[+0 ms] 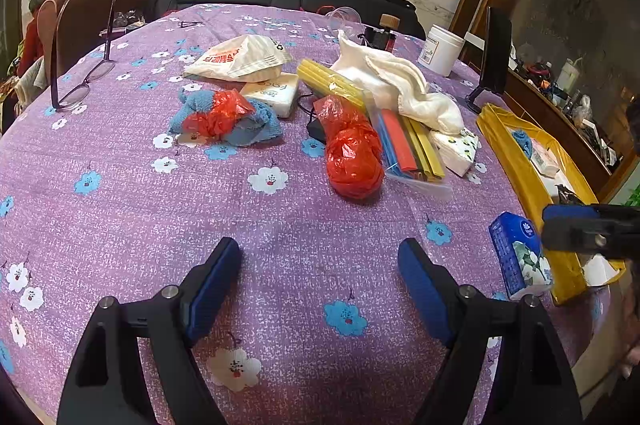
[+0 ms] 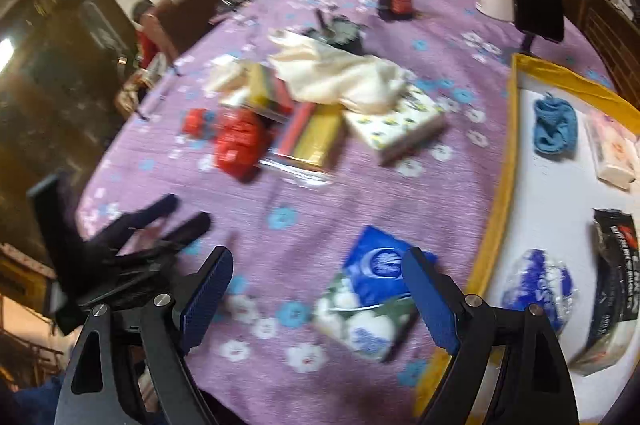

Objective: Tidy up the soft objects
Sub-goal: 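Grasp the blue tissue pack with the right tool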

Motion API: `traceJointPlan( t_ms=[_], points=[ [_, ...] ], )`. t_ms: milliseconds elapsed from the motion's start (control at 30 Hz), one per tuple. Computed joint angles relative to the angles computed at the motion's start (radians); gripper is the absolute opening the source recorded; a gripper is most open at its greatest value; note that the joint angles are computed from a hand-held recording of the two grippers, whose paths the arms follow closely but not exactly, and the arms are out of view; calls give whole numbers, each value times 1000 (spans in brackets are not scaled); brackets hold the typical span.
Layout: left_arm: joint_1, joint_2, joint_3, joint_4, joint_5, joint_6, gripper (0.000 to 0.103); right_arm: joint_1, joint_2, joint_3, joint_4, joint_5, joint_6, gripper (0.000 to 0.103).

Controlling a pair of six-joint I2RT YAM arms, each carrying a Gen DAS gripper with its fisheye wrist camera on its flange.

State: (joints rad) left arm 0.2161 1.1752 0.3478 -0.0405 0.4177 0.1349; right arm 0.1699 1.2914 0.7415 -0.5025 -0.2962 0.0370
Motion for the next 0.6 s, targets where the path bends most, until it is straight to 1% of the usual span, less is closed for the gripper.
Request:
traceJointPlan(
  t_ms=[100,200,233,300,333,400,433,467,500,533,600],
  points=[
    [4,3,1,0,4,3,81,-9,121,87,-33,59,-29,90],
    [6,3,1,1,8,3,81,27,236,159,-76,99,-68,90],
    [4,3,1,1,6,3,81,31,256,166,-78,91,-67,90],
    [8,3,1,-1,10,5,81,47,263,167,-95,43,-79,90],
    [9,2,0,0,12,4,81,46,249,159,-102,-29,-87,91],
    [11,5,1,3,18,2,81,16,185,116,-88,-226,-97,91],
    [11,6,1,4,18,1,81,5,149,98,-77,-271,-89,91],
    [8,6,1,4,15,0,81,9,110,82,-65,-241,-70,91],
    [12,7,2,2,18,5,81,25,57,61,-52,-147,-46,91],
    [13,8,3,2,19,6,81,35,36,49,-53,-100,-43,91],
    [14,7,2,3,21,4,81,42,16,25,-69,-54,-41,91]
  ],
)
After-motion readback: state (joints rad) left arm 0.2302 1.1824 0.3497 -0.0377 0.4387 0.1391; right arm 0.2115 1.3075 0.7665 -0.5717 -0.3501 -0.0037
